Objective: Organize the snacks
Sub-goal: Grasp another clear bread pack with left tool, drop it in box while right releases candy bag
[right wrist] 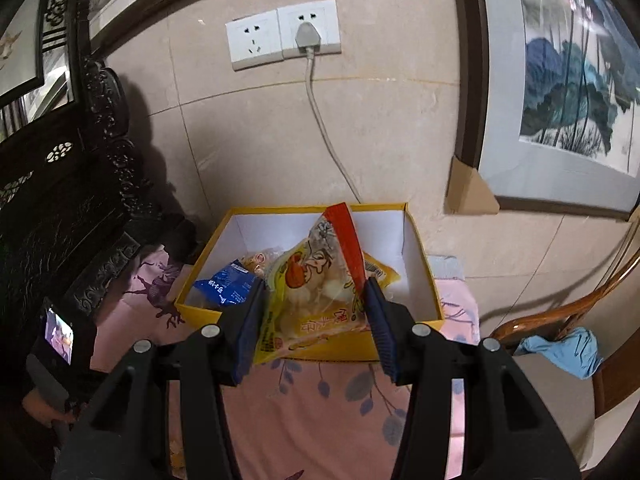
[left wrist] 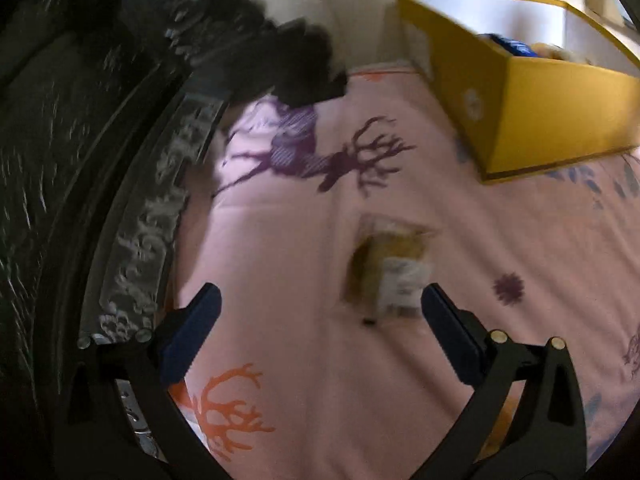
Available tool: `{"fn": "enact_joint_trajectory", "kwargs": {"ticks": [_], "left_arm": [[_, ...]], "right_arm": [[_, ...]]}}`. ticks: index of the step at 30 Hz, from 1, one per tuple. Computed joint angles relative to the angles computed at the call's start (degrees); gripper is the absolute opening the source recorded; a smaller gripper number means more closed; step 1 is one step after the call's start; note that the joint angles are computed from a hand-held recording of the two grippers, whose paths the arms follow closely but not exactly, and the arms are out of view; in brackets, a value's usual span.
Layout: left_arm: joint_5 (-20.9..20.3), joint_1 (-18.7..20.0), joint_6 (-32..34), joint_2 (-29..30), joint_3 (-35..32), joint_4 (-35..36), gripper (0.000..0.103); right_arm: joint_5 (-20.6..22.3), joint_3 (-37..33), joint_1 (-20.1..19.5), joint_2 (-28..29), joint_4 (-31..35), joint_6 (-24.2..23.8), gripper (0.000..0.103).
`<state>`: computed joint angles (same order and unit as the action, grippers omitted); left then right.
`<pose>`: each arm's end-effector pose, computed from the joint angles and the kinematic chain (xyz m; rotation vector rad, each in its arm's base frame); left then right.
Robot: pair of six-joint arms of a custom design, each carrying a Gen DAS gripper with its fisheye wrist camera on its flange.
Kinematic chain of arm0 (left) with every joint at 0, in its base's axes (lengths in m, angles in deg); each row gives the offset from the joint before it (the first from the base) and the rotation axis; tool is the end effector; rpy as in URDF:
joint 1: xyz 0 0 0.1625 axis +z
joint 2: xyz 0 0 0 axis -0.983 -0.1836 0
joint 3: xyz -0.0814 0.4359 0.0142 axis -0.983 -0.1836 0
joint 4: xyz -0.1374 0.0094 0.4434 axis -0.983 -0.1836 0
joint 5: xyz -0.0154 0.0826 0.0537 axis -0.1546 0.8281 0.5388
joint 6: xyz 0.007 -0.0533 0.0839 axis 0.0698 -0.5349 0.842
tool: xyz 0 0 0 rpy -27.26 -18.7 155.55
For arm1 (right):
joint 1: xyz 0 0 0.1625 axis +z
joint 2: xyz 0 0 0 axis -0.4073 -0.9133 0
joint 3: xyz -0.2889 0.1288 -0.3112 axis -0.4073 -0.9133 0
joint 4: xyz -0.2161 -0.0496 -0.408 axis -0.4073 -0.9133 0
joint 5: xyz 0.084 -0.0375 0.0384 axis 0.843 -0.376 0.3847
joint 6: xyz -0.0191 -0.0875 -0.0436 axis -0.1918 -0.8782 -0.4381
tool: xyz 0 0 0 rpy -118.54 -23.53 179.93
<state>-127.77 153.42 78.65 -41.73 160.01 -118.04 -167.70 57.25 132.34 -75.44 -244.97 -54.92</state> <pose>-0.0222 -0.8402 0.2277 0.7395 2.0345 -0.4027 0.3004 -0.7242 0.1130 0.0898 -2.0987 1.1977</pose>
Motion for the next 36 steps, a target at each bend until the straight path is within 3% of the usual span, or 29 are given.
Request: {"fn": "enact_joint_trajectory", "kwargs": {"ticks": [2, 4, 6, 8, 10, 11, 13, 15, 18, 19, 23, 28, 31, 33, 34, 36], "left_arm": [[-3.66, 1.40, -3.70, -0.49, -1.80, 5.68, 0.101], [-4.78, 1.88, -5.26, 0.57, -3.82, 7.68, 0.101], [-8.55, 2.42, -9.81, 1.42, -6.59, 13.32, 0.101], [-9.49, 2.56, -15.17, 2.16, -8.37, 20.11, 0.101], [-11.95, 3.26, -15.41, 3.26, -8.81, 22.67, 0.101], [-10.66, 3.32, -13.99, 3.92, -8.04, 20.89, 0.101], [-13.21, 3.27, -11.45, 3.32, -6.47, 18.10, 0.076], [-14.92, 3.16, -13.10, 3.16, -7.93, 22.62, 0.056], [-8.89, 1.86, -13.88, 2.97, -6.75, 21.20, 0.056], [-9.31, 1.57, -14.02, 2.17, -5.84, 20.50, 0.056], [-13.34, 0.09, -15.92, -2.08, -2.27, 17.51, 0.056], [-17.61, -2.21, -16.56, -5.13, -2.55, 16.71, 0.056], [-20.13, -3.56, -15.24, -3.71, -5.92, 14.71, 0.056], [-28.95, -3.47, -14.71, -2.41, -9.80, 15.69, 0.056], [-31.04, -3.61, -14.43, -1.51, -11.34, 15.72, 0.056], [-29.37, -5.04, -9.41, 0.81, -12.90, 11.07, 0.056]], "right_arm": [[0.02, 0.15, 0.09, -0.01, -0.15, 0.14, 0.050], [0.03, -0.17, 0.07, 0.22, -0.08, -0.40, 0.050], [-0.33, -1.26, 0.06, 0.83, 0.19, -0.91, 0.050], [0.76, -1.60, 0.06, 0.95, 0.12, -0.30, 0.050], [1.24, -1.80, 0.25, 1.18, -0.59, -0.84, 0.050], [1.26, -1.94, 0.36, 1.31, -0.74, -1.13, 0.050], [0.72, -2.20, 0.61, 1.50, -0.44, -1.26, 0.050], [0.19, -2.26, 0.82, 1.57, -0.40, -1.74, 0.050], [-0.25, -2.37, 1.00, 1.84, -1.19, -1.80, 0.050], [-0.06, -2.23, 1.06, 1.80, -1.39, -1.23, 0.050], [1.33, -1.88, 1.32, 1.42, -1.27, -0.53, 0.050], [1.97, -4.57, 1.79, 2.38, -3.76, -5.41, 0.050], [2.65, -6.26, 1.55, 2.68, -4.72, -5.67, 0.050], [3.22, -8.01, 1.41, 3.27, -7.85, -9.43, 0.050], [3.17, -8.96, 1.31, 3.63, -8.97, -10.80, 0.050], [2.83, -11.56, 0.65, 4.34, -10.15, -12.08, 0.050]]}}
